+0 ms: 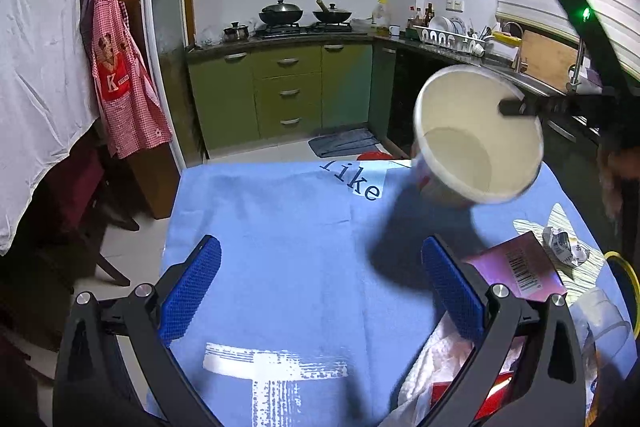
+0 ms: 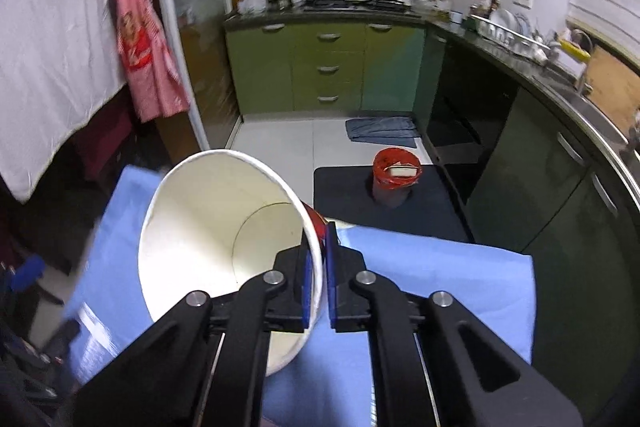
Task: Collect trash
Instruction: 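Carry the paper cup to the yellow-rimmed bin and open the right tool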
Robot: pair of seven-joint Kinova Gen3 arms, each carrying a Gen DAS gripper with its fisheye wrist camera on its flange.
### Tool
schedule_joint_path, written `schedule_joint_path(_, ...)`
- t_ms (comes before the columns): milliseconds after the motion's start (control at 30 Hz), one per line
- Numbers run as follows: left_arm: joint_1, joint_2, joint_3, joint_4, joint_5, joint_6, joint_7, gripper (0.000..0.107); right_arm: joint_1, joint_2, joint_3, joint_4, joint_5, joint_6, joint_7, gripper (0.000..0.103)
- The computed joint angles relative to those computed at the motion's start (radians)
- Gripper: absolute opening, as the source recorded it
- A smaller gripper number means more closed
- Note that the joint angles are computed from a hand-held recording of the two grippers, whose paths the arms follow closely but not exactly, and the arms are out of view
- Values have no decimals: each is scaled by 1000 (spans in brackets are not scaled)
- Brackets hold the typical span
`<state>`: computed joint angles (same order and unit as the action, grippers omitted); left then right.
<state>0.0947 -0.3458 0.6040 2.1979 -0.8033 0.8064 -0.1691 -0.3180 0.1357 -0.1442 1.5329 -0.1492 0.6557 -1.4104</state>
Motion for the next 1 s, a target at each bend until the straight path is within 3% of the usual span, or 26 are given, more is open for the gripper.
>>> schedule_joint_path(133, 8, -9, 1, -3, 6, 3, -5, 99, 113, -60, 31, -29, -157, 121, 124, 5)
schedule_joint_path(233, 8, -20, 4, -5, 14, -2, -15, 99, 209, -125, 105, -24, -261, 243, 219, 5)
schedule_joint_path(433, -16, -27, 45, -16, 26, 1, -29, 99, 420, -244, 320, 15, -278, 417, 307, 5)
schedule_joint_path(567, -22, -24, 51, -22, 37, -5, -43, 99, 549, -200, 425, 41, -274, 480, 362, 5)
schedule_joint_path(800, -38, -6, 111, -28, 6, 24, -11, 99, 683, -31, 400, 188, -279, 375, 404, 6)
schedule_joint_path(1000, -16, 10, 78, -20, 2, 10, -4, 99, 713, 83, 323, 258, -227, 243, 340, 6)
